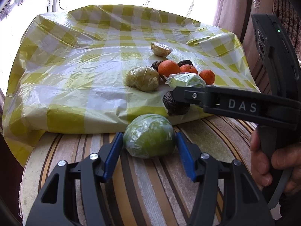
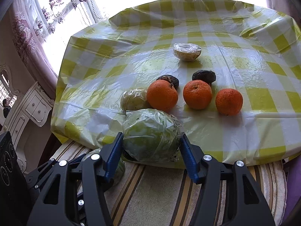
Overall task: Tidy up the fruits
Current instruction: 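Grasp a wrapped green fruit with the left tool while the right tool grasps another, then carry both wrapped green fruits into the purple-rimmed box and open both tools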
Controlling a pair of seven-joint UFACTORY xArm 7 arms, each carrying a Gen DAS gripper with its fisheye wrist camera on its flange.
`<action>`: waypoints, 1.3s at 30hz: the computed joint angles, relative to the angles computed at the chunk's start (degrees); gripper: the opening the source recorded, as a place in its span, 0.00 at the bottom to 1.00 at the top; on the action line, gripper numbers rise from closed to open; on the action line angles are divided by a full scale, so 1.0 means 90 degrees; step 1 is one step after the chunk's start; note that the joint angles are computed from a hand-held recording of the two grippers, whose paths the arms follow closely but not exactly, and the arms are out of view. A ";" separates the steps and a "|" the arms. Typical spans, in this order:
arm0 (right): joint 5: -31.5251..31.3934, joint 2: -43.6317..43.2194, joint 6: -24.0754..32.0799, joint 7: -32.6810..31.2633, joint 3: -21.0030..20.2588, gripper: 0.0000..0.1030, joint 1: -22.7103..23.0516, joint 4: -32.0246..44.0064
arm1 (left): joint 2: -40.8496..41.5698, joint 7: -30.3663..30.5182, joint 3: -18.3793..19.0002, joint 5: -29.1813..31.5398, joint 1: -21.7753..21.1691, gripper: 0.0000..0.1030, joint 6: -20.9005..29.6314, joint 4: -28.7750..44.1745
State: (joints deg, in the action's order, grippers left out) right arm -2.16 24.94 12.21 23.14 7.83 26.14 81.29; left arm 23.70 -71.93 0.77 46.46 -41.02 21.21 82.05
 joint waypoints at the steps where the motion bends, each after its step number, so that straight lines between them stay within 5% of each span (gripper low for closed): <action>1: 0.0041 -0.0047 -0.0051 -0.0031 0.0038 0.57 -0.0048 -0.0076 | -0.0010 -0.0024 0.0016 0.0026 -0.0020 0.57 0.0015 0.0000; 8: -0.0394 -0.0615 -0.0438 0.0483 -0.0468 0.57 0.0231 -0.0748 | -0.0067 -0.0184 0.0027 0.0245 -0.0074 0.56 0.0129 0.0051; 23: -0.3106 -0.1594 -0.0516 0.3050 -0.1468 0.57 0.0568 -0.1895 | 0.0045 0.0004 -0.0063 0.0308 -0.0127 0.56 0.0048 0.0369; 39: -0.5280 -0.2570 -0.0265 0.5240 -0.1123 0.57 -0.0497 -0.2940 | 0.1229 0.2069 -0.0191 -0.1035 -0.0474 0.56 0.0118 0.2213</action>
